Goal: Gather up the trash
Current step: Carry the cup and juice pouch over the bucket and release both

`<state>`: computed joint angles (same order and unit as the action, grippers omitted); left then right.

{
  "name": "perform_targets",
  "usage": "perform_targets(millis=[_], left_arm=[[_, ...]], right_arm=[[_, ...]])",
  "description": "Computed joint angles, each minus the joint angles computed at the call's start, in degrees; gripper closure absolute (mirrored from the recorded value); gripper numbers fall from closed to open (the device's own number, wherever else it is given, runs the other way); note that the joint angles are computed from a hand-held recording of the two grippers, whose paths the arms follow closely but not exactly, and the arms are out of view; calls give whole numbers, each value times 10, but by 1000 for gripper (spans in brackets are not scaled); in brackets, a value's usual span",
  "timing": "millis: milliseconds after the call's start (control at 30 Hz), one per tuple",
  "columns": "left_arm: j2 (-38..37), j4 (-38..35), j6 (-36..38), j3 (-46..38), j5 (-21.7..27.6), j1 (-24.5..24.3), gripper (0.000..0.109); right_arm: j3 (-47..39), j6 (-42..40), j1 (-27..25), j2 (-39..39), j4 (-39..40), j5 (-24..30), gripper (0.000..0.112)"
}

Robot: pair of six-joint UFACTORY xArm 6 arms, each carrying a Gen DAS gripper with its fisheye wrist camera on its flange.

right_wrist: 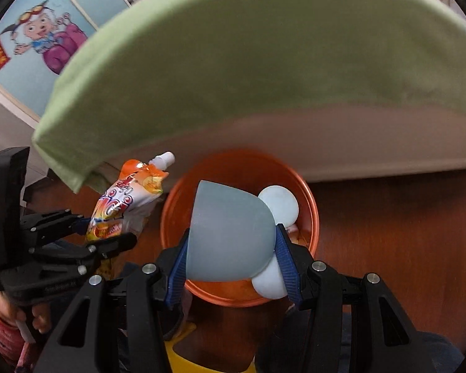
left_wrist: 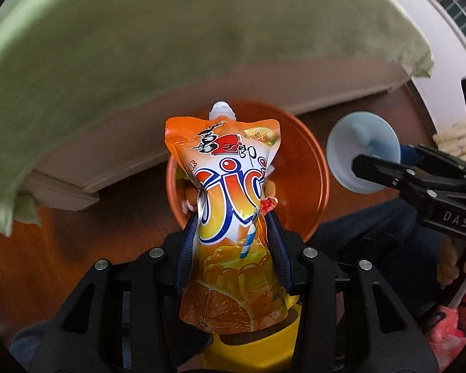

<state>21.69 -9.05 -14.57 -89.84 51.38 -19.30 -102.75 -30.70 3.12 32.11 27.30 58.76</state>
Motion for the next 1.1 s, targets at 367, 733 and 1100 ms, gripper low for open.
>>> perform_targets(millis=[367,733,1100], left_arm=[[19,39,-35,-17,3,-4,35],[13,56,-57,-11,-2,-1,32],[13,78,-70,-12,-6,-10,31]], right_arm=[[-10,27,6,23,-32,-38,42],[-15,29,2,22,-9,-40,41],[-8,28,-1,16,-4,-43,41]])
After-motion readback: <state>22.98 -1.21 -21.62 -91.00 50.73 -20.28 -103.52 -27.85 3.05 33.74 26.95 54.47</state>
